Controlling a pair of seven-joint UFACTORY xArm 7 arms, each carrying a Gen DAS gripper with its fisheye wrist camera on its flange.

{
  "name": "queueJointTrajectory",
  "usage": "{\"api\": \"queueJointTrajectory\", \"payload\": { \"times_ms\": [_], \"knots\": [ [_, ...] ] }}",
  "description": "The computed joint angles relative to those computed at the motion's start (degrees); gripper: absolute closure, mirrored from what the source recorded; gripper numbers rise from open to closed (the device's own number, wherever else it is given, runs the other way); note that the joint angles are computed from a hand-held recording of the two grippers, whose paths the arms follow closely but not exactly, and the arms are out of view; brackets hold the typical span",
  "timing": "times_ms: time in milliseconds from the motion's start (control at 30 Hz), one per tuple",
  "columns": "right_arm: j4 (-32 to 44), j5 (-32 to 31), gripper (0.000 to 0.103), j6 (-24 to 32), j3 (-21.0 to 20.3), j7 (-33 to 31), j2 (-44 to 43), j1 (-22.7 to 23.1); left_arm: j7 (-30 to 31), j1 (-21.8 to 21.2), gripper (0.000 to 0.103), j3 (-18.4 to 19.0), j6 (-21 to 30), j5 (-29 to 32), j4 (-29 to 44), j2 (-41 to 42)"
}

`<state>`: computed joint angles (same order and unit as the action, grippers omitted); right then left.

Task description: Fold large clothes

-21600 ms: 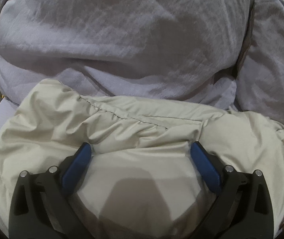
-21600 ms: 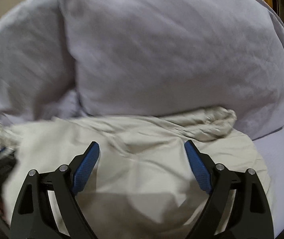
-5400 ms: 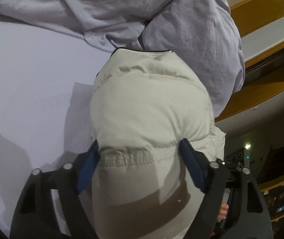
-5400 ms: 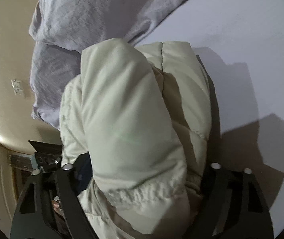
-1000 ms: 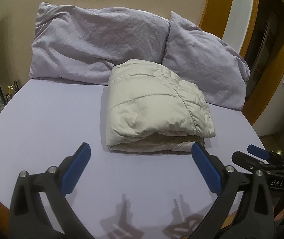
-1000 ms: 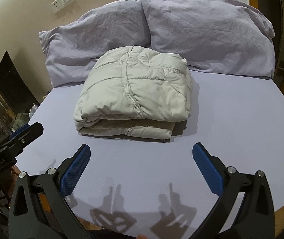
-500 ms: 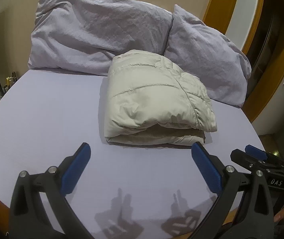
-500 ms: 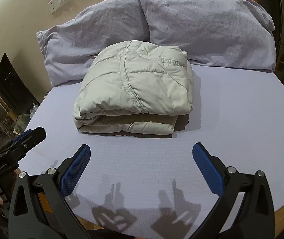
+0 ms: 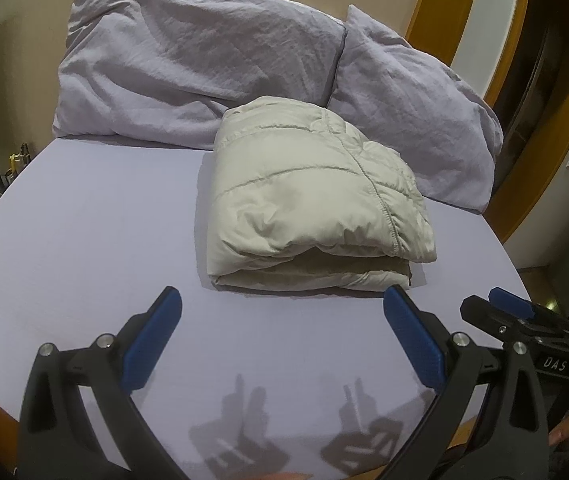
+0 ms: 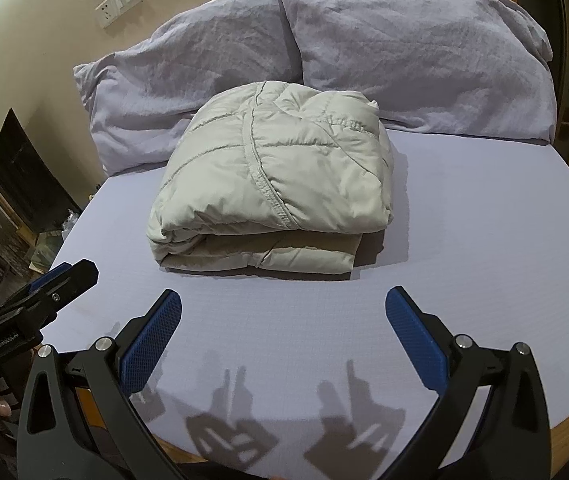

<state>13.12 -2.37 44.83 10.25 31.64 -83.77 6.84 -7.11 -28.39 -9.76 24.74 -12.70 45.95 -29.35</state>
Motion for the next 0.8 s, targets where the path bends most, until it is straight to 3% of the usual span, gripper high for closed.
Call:
{"api": "queueJointTrajectory", "payload": {
  "times_ms": [800],
  "knots": [
    [0.07,-0.07,0.001,-0.02,-0.12,0.02,0.00,0.12,0.07,-0.40,0.002,0.05,-0.43,-0.21,0.00,0.06]
  ]
}}
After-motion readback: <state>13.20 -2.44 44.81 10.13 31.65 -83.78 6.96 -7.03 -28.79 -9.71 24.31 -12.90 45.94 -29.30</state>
